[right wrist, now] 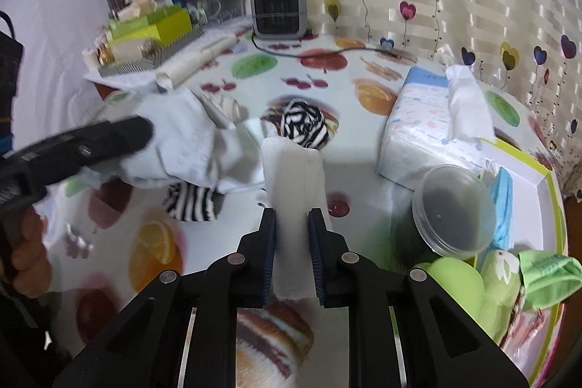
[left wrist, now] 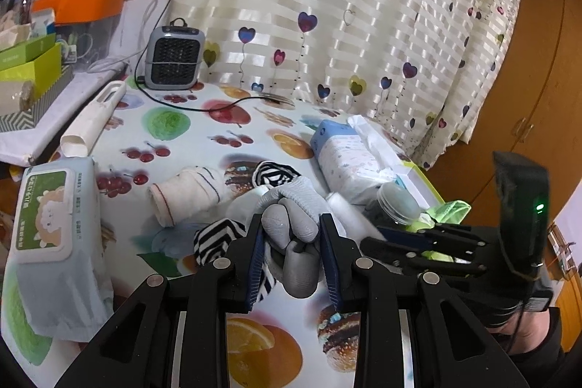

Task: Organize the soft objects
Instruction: 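Grasp the white folded towel with right gripper while left gripper lifts the glove, then carry the white towel and gray glove over the white tray with both grippers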

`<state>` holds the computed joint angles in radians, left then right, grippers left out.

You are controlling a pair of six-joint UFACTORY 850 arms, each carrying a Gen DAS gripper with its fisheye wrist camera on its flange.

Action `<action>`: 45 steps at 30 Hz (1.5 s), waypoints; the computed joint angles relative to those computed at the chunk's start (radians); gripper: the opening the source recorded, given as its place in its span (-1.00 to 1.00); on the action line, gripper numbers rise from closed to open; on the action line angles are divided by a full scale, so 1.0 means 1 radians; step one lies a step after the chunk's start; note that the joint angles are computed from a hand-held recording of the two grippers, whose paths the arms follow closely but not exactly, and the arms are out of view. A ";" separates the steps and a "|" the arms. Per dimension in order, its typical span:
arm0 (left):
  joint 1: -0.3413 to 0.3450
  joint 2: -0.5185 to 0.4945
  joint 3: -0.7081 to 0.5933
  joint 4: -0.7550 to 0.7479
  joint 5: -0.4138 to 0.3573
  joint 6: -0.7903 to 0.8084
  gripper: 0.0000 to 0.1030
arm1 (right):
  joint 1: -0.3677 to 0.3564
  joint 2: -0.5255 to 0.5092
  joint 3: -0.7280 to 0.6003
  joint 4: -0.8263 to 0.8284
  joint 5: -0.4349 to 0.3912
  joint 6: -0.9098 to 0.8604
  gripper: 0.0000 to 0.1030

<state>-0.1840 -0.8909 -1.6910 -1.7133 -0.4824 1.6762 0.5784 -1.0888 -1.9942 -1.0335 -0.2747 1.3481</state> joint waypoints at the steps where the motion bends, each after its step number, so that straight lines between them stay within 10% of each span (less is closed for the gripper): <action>1: -0.003 0.009 0.012 -0.007 0.000 0.012 -0.46 | 0.003 0.016 0.025 -0.076 0.006 0.081 -0.63; 16: -0.031 0.100 0.116 -0.094 -0.020 0.149 -0.46 | 0.038 0.197 0.296 -0.817 -0.050 0.861 -0.63; 45: -0.073 0.101 0.092 -0.030 -0.047 0.119 -0.46 | 0.033 0.306 0.477 -1.004 -0.152 1.119 -0.63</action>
